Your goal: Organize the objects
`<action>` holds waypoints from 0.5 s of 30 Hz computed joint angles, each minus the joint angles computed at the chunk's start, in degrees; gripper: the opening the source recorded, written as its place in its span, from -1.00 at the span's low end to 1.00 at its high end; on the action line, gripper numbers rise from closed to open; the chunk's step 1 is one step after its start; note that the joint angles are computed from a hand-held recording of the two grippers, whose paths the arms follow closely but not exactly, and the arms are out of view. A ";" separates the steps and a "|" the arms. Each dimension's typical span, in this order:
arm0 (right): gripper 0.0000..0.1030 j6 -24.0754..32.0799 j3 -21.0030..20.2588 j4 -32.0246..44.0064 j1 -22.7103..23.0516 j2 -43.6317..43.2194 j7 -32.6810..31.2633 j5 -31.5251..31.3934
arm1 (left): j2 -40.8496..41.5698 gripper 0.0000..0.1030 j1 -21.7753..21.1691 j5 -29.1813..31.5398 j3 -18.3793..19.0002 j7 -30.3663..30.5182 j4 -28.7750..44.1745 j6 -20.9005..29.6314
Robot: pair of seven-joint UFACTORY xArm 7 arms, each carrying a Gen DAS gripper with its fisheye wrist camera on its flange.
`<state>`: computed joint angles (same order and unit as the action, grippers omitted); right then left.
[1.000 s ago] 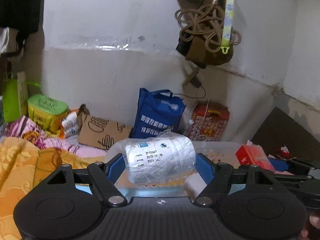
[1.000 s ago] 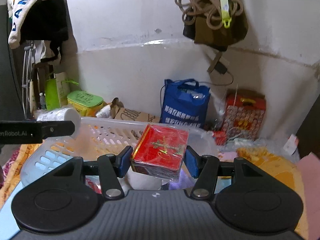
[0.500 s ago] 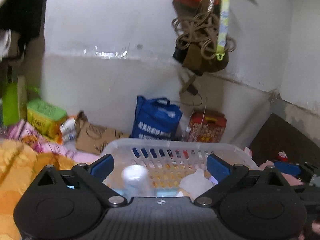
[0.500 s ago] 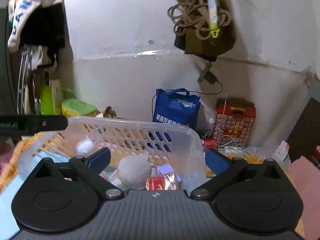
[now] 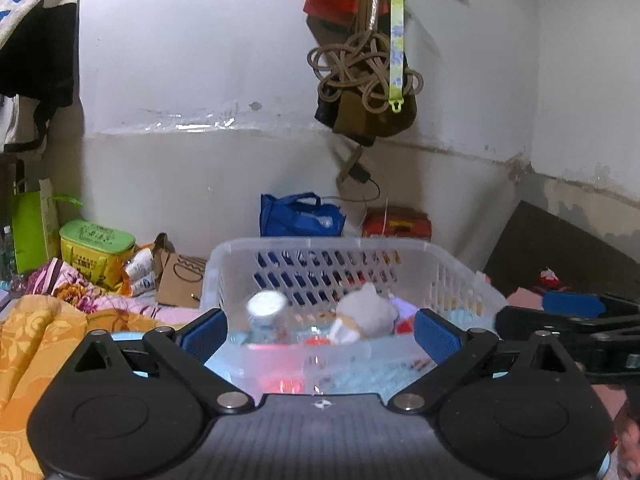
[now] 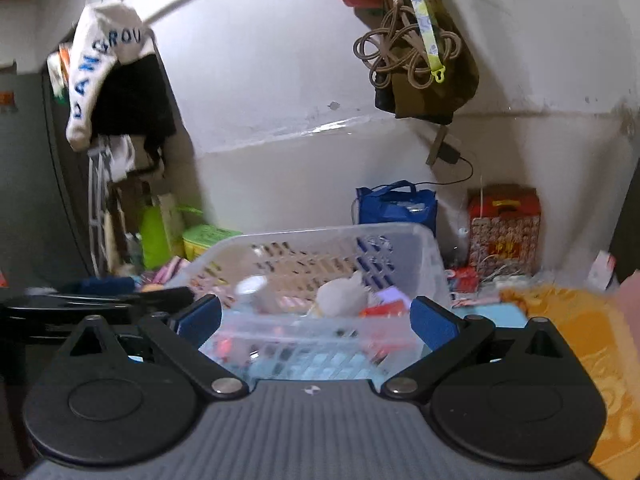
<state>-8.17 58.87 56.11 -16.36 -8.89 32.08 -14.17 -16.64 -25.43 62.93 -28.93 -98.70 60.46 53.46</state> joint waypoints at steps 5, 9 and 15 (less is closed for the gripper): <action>1.00 -0.43 -7.03 -2.65 7.84 -2.02 0.24 2.78 | 1.94 0.95 -1.35 -0.96 -0.73 1.06 1.40 2.78; 1.00 3.09 -8.21 -2.22 8.99 -3.60 1.50 1.12 | 2.73 0.95 -3.11 -0.33 -1.03 1.73 1.94 4.88; 1.00 5.48 0.96 -1.43 -1.93 -8.25 8.65 -5.95 | 2.74 0.96 -4.70 -0.64 -0.17 1.68 1.93 4.94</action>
<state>-2.68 59.82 54.68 -18.30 -17.13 40.73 -20.13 -13.90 -30.13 62.29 -29.10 -97.02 62.39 58.40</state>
